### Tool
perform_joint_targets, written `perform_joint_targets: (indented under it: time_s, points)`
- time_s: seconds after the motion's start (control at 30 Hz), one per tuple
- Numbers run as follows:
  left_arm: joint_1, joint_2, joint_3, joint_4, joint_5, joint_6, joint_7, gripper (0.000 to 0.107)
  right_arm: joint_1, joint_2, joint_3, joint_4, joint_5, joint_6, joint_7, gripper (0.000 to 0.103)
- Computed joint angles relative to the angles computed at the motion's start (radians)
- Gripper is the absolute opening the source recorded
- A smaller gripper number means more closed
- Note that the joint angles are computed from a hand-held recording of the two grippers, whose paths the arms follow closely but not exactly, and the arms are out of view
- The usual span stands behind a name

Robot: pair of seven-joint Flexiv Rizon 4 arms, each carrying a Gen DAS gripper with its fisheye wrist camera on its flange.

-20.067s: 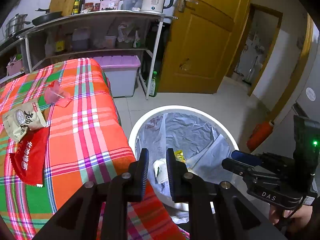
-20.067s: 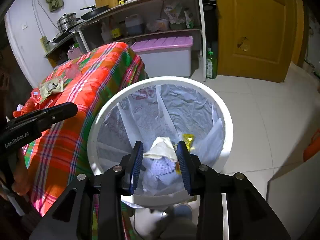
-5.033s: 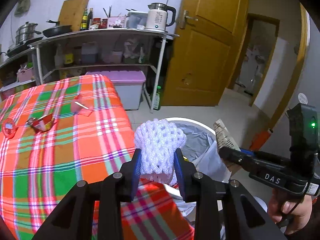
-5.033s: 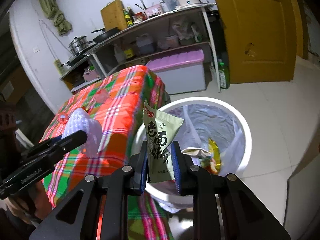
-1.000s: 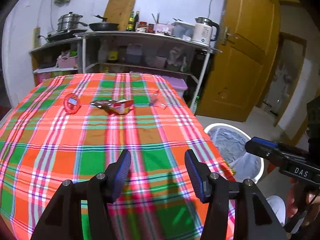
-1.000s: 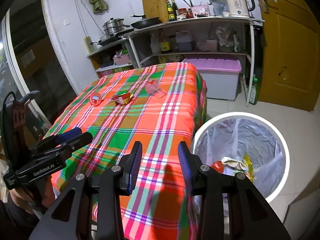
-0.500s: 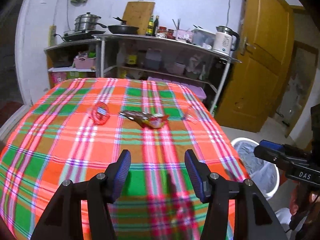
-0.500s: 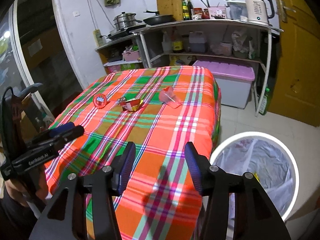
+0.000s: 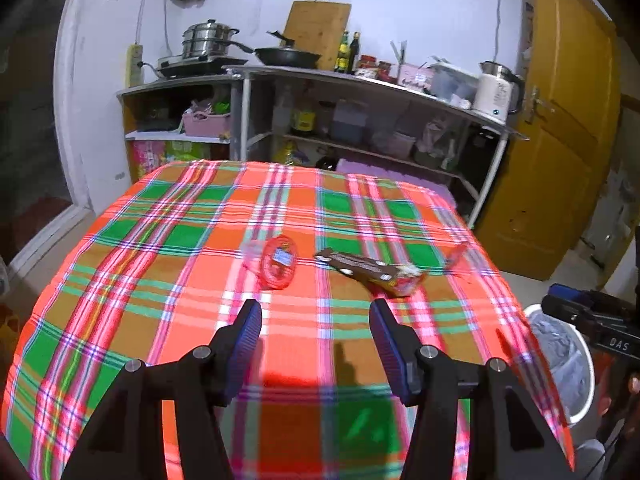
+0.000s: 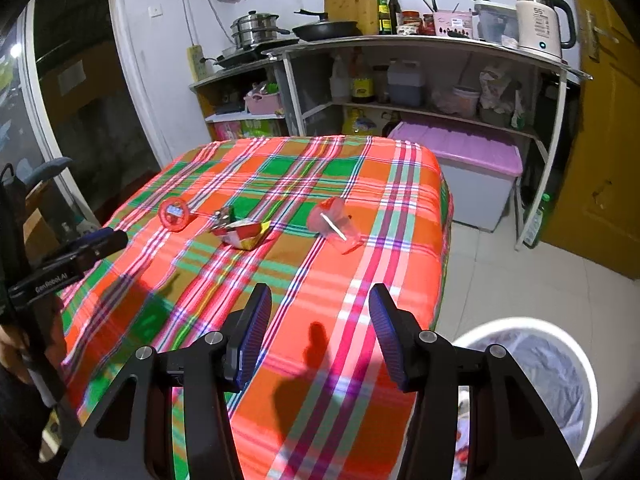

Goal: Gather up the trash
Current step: 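Grasp the brown chocolate wrapper with the left tool while the right tool grasps the clear plastic cup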

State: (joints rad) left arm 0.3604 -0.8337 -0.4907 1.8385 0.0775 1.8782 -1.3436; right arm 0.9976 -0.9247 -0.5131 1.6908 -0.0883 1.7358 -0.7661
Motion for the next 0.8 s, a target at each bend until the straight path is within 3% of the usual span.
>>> perform_joint_targets:
  time_s: [0.13, 0.43, 0.8]
  points:
    - [-0.016, -0.020, 0.017, -0.044, -0.028, -0.042, 0.013, 0.055, -0.051, -0.021, 0.036, -0.053, -0.034, -0.039, -0.005, 0.052]
    - [-0.001, -0.081, -0.062, -0.104, -0.068, -0.118, 0.093, 0.055, -0.197, -0.080, 0.151, -0.214, -0.168, -0.141, 0.006, 0.052]
    - [-0.089, -0.113, -0.040, -0.235, -0.229, -0.220, 0.125, 0.055, -0.344, -0.168, 0.297, -0.415, -0.313, -0.256, -0.022, 0.052]
